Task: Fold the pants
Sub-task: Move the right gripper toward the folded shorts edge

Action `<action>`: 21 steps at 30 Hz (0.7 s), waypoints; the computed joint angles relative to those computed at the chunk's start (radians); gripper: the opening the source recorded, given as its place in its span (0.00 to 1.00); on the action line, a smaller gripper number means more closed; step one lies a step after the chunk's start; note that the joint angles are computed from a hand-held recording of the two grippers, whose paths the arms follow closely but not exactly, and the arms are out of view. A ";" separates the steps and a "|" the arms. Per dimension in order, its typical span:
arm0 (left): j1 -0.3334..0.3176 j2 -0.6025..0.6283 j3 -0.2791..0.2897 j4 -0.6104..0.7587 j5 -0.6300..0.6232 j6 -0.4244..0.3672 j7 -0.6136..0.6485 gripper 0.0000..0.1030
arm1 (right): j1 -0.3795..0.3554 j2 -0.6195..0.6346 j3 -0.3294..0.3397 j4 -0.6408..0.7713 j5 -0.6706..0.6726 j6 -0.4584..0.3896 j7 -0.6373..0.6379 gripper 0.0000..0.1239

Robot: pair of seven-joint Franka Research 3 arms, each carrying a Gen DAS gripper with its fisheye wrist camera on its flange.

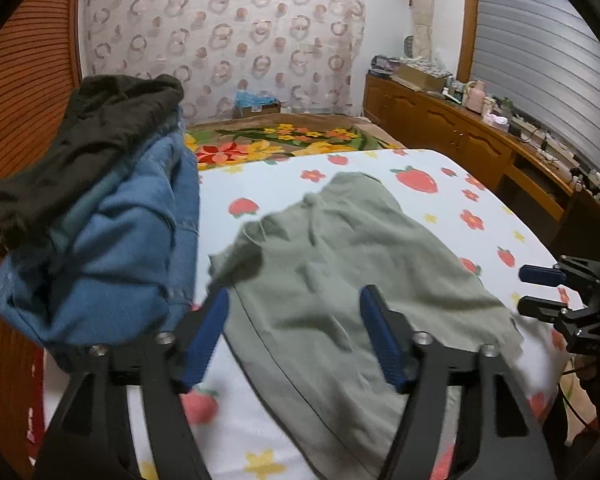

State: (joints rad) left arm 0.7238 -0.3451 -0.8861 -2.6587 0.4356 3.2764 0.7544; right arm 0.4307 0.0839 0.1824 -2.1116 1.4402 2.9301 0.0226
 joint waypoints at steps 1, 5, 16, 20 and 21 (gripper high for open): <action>-0.012 -0.001 0.006 -0.009 -0.002 0.007 -0.003 0.76 | 0.001 -0.007 0.002 -0.009 0.001 -0.007 -0.004 0.39; -0.014 -0.048 -0.028 -0.053 -0.041 0.020 -0.030 0.76 | 0.009 -0.040 0.002 -0.046 0.004 -0.026 -0.022 0.39; -0.163 -0.104 0.055 -0.150 -0.078 0.003 -0.059 0.76 | 0.053 -0.043 0.010 -0.078 -0.105 0.049 0.029 0.39; -0.184 -0.114 0.071 -0.168 -0.067 -0.001 -0.081 0.76 | 0.076 -0.015 0.027 -0.075 -0.206 0.158 0.094 0.39; -0.189 -0.117 0.075 -0.172 -0.064 0.001 -0.084 0.76 | 0.082 -0.005 0.028 -0.078 -0.262 0.188 0.144 0.39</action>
State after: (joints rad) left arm 0.5353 -0.4624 -0.8115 -2.8306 0.3712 3.2772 0.6702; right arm 0.5129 0.0787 0.2105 -2.1892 1.1783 3.1184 0.1663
